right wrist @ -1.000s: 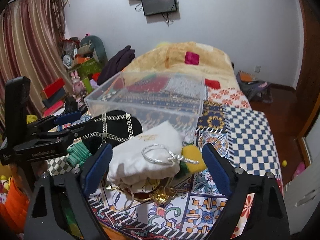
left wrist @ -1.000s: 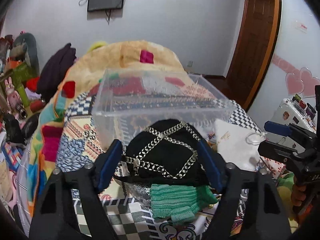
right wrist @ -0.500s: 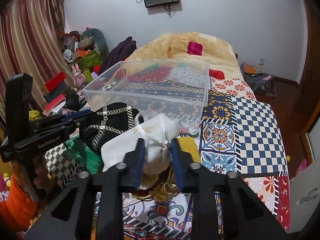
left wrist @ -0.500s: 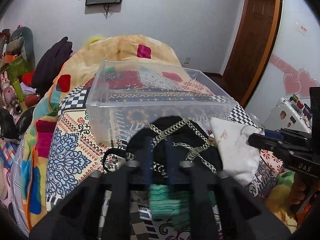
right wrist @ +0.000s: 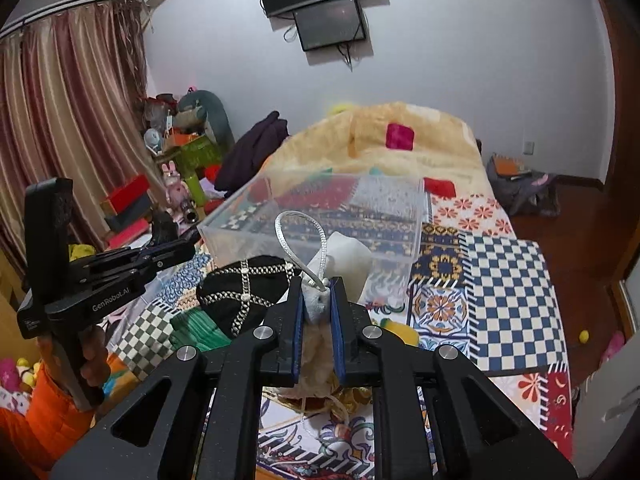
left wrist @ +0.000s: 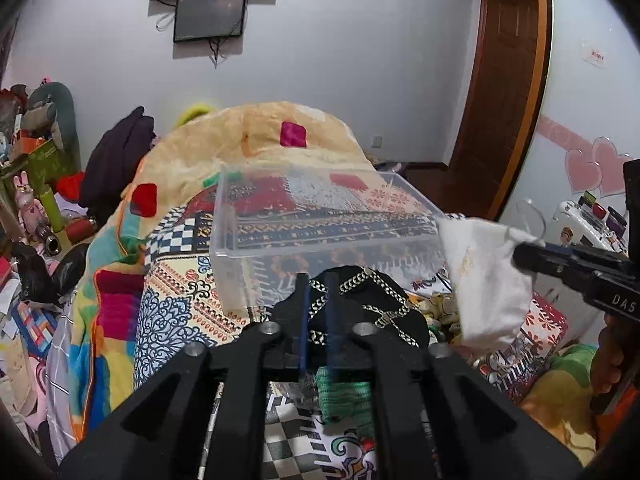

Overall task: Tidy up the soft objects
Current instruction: 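Grasp the black knit cap with left tool while right tool grasps white pouch, then lower black cap into box with left tool while right tool drops white pouch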

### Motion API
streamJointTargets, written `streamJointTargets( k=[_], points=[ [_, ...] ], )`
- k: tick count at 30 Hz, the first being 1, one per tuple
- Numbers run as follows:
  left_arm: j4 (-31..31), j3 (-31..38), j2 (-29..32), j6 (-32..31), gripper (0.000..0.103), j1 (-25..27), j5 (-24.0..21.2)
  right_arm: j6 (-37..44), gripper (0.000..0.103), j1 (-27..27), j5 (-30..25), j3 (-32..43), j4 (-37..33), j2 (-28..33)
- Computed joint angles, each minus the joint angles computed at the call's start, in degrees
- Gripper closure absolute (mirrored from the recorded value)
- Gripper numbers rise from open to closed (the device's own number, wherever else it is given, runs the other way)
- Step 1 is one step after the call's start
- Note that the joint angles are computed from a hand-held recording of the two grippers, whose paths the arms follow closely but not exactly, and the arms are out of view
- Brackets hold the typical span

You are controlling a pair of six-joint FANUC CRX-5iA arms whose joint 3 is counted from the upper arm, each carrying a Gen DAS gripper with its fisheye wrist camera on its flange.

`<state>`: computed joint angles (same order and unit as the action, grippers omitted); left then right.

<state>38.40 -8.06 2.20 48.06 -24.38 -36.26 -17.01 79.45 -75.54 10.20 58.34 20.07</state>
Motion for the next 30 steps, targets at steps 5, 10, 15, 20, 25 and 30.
streamJointTargets(
  k=[5, 10, 15, 20, 25, 30],
  points=[
    [-3.9, 2.5, 2.1, 3.5, 0.039, -0.5, -2.7, 0.0, 0.092, -0.1, 0.0, -0.1, 0.3, 0.0],
    [-8.0, 6.4, 5.8, 6.9, 0.039, -1.2, -6.4, -0.4, 0.092, -0.2, 0.6, -0.8, -0.2, -0.3],
    [-7.4, 6.5, 6.8, 6.8, 0.063, -0.9, -7.3, -0.4, 0.092, -0.2, 0.6, -0.8, -0.1, -0.3],
    [-7.0, 5.2, 5.5, 5.6, 0.077, -1.1, -6.0, -0.6, 0.092, -0.1, 0.3, -0.5, -0.3, -0.1],
    [-3.0, 3.2, 3.0, 2.1, 0.082, -0.8, -4.9, -0.1, 0.092, -0.2, -0.8, 0.3, -0.2, 0.0],
    [2.1, 3.0, 1.8, -1.2, 0.082, -0.1, -6.0, 1.1, 0.092, -0.4, -2.5, 1.5, 0.6, 0.2]
  ],
)
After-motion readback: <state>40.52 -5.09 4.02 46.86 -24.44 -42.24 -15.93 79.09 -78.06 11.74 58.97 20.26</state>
